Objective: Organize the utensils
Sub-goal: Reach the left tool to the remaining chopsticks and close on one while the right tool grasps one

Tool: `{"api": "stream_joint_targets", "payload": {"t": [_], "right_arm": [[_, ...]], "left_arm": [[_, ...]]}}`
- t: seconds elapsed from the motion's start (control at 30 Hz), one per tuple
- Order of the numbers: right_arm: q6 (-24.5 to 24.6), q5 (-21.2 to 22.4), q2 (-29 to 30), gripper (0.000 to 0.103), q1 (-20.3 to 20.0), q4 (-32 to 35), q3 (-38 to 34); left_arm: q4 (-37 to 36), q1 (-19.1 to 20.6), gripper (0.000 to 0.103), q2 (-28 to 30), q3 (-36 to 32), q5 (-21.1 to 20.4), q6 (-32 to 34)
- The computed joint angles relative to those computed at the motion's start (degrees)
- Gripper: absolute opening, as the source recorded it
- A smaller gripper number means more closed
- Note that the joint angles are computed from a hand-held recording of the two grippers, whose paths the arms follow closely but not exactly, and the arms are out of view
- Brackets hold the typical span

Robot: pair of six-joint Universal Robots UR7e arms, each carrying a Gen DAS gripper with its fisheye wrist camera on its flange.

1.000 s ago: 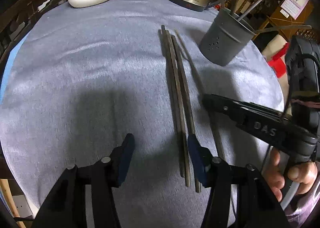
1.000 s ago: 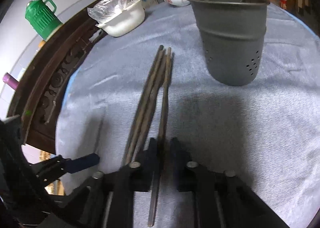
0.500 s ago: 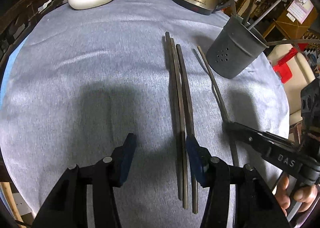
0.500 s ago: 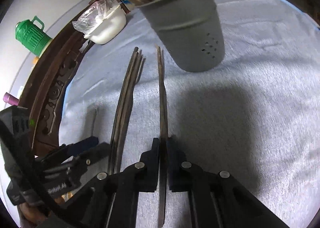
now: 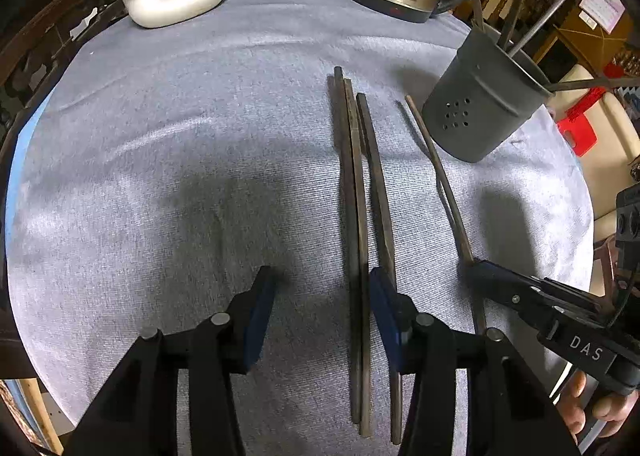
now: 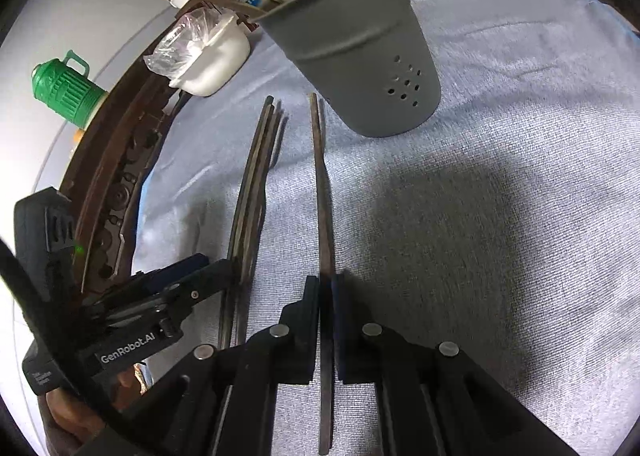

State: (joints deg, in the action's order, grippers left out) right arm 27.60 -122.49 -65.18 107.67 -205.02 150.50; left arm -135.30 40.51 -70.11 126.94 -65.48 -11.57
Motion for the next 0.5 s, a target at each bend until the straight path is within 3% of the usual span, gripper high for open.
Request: {"api": "stream_joint_targets", "payload": {"t": [0.27,0.37,0.5], "right_arm": [[-0.5,0.7,0.0,0.007,-0.5,-0.9,0.4],[-0.5,0.6,0.0,0.007,-0.4,-0.8,0.4],[-0.5,0.3,0.1,0.007,-0.3,-0.7,0.3]], "left_arm": [[1.7,3.7,0.033,-3.4,-0.3,-4.7,-0.1],[2.7,5.2,0.021,-4.2,-0.7,-5.7,-0.8],[3.5,6.9,0.019,-4.7,-1.4,-7.7,-2.5]]}}
